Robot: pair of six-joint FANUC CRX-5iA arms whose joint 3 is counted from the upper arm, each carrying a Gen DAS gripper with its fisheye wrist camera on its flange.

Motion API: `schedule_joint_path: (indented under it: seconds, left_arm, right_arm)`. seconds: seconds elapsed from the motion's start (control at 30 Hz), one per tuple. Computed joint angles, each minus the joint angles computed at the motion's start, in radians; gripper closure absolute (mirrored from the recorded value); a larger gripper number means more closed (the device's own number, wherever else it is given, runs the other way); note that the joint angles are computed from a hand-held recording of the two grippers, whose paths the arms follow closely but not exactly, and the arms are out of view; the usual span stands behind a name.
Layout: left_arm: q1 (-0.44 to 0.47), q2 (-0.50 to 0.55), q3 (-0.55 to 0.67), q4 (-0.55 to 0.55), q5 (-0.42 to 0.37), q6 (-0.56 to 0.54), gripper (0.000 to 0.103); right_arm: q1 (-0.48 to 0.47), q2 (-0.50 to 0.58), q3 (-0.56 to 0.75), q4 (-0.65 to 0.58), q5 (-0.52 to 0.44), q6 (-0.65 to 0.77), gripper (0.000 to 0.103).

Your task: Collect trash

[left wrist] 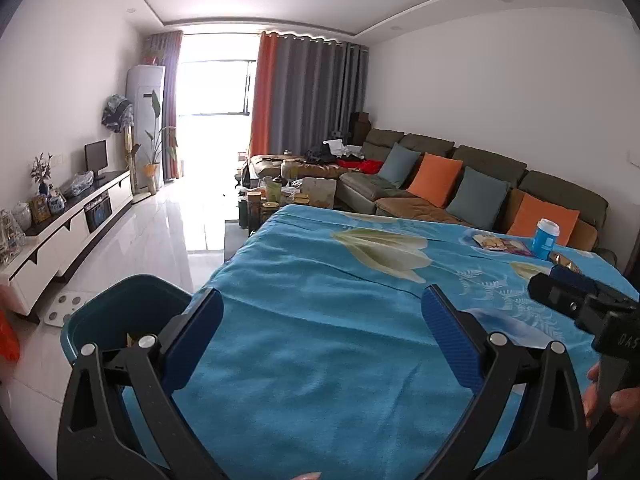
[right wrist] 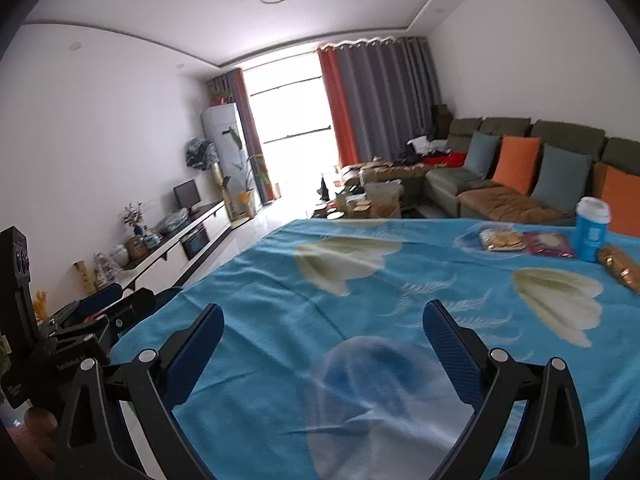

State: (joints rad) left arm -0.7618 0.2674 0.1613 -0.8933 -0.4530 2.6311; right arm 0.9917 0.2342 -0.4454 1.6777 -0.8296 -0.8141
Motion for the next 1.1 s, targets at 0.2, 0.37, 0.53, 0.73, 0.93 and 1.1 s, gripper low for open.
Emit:
schedule_joint_path:
  seconds: [0.2, 0.37, 0.53, 0.73, 0.93, 1.1]
  left_arm:
    - [-0.027, 0.015, 0.018, -0.039, 0.000, 0.008, 0.006]
    - [-0.008, 0.020, 0.007, 0.031, 0.071, -0.050, 0.006]
    - [-0.043, 0.034, 0.032, -0.088, 0.058, 0.067, 0.006]
    - [-0.113, 0.030, 0.026, -0.357, 0.038, 0.338, 0.006]
    - [-0.124, 0.032, 0.032, -0.372, 0.024, 0.340, 0.006]
    - [-0.156, 0.036, 0.035, -0.444, -0.023, 0.397, 0.006]
  right_arm:
    - [0.045, -0.008, -0.020, -0.042, -0.118, 0.012, 0.007]
    - [0.101, 0.003, -0.017, -0.105, -0.256, 0.031, 0.007]
    - [0.128, 0.008, -0.014, -0.143, -0.321, 0.059, 0.007]
    - [0.144, 0.006, -0.021, -0.154, -0.358, 0.057, 0.007]
    - [0.158, 0.020, -0.015, -0.153, -0.403, 0.049, 0.007]
    - [0.170, 0.034, -0.002, -0.168, -0.434, 0.064, 0.007]
